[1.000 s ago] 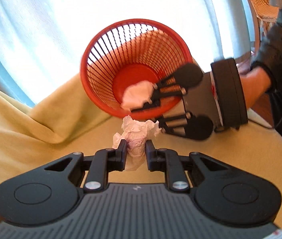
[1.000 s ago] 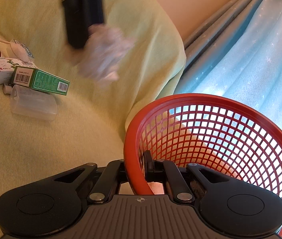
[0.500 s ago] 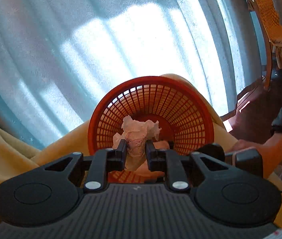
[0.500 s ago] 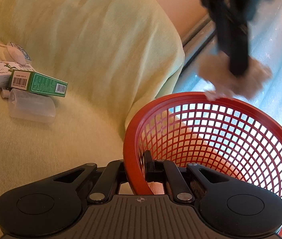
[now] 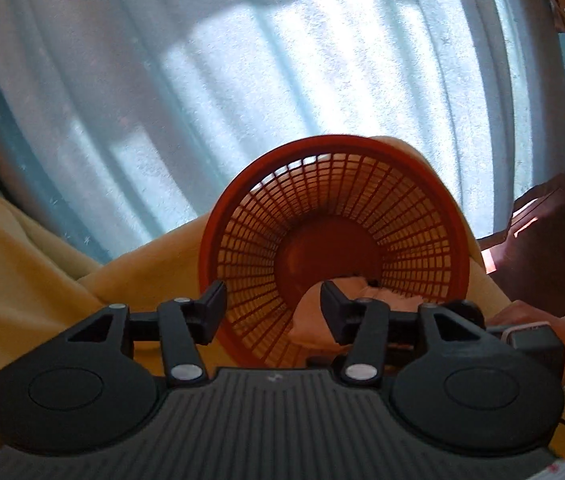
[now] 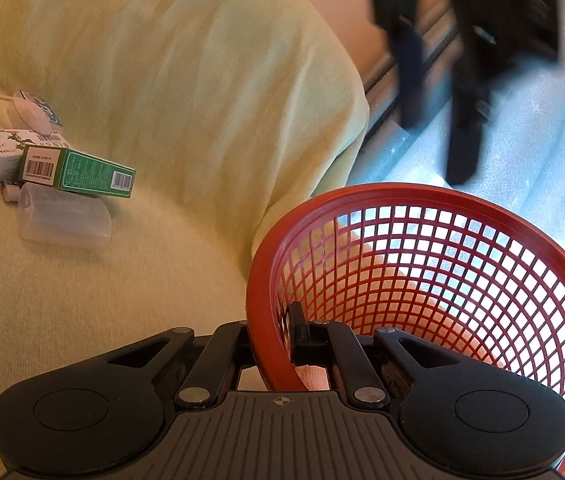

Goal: Organize objects
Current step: 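Carry the tissue over the basket and open the left gripper, then move the left gripper to the white pill bottle and grasp it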

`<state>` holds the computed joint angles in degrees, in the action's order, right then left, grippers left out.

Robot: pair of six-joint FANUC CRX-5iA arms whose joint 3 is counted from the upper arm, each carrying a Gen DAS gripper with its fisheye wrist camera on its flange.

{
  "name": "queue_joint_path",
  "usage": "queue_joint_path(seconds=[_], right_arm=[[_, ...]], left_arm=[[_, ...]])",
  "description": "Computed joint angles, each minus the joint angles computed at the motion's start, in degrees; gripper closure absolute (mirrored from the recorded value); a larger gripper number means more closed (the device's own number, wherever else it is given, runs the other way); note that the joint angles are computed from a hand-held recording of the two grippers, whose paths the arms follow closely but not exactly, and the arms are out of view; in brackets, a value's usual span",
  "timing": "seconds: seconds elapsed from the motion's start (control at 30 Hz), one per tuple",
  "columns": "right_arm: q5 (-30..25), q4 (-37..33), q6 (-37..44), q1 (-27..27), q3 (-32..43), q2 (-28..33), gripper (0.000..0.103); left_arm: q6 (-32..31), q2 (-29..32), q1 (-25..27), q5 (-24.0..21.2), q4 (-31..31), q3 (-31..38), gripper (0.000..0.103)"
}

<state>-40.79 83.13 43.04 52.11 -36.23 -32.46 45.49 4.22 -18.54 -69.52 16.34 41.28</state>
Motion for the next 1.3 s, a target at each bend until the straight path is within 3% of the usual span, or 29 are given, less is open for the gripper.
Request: queue_joint_path(seconds=[0.3,0.43,0.6,0.77,1.0,1.1,1.17,1.3], right_arm=[[-0.35,-0.11,-0.27,0.15,0.27,0.33,0.101],[-0.33,-0.13,-0.2,0.13,0.29,0.3,0.101],[-0.41,0.2,-0.24,0.06,0.27,0.45,0.101],[-0.56,0.09,-0.41,0.09,0.4,0.59,0.101],[-0.19,0.0,-0.21,-0.07,0.33,0.37,0.101],[0.04,-0.08,-0.14,-0.2,0.33,0.32,0.101],[-0.02,-0.07,-0.16,-0.17,0.33,0.34,0.101],[-0.04,-0.03,-0.14,-0.18,0.35,0.37,0.101]], left_arm=[[16.06,-6.7,-0.94,-9.26,-24.69,0.42,0.047],[19.99,-10.65,0.62,-11.9,-27.12,-4.31,0.046],[20.66,-15.51,4.15,-14.26,-23.8,-11.77,0.043],[30.24,-17.58,2.96,-19.28,-25.23,-15.03,0.037],[45.99,-18.66,-2.91,-20.69,-31.77,-18.01,0.035],[48.77,-18.6,-3.43,-21.12,-31.42,-18.81,0.037],[50.58,-18.64,-3.18,-20.98,-30.9,-19.4,0.046],[52.35,-18.84,-1.85,-20.79,-29.51,-20.38,0.052]])
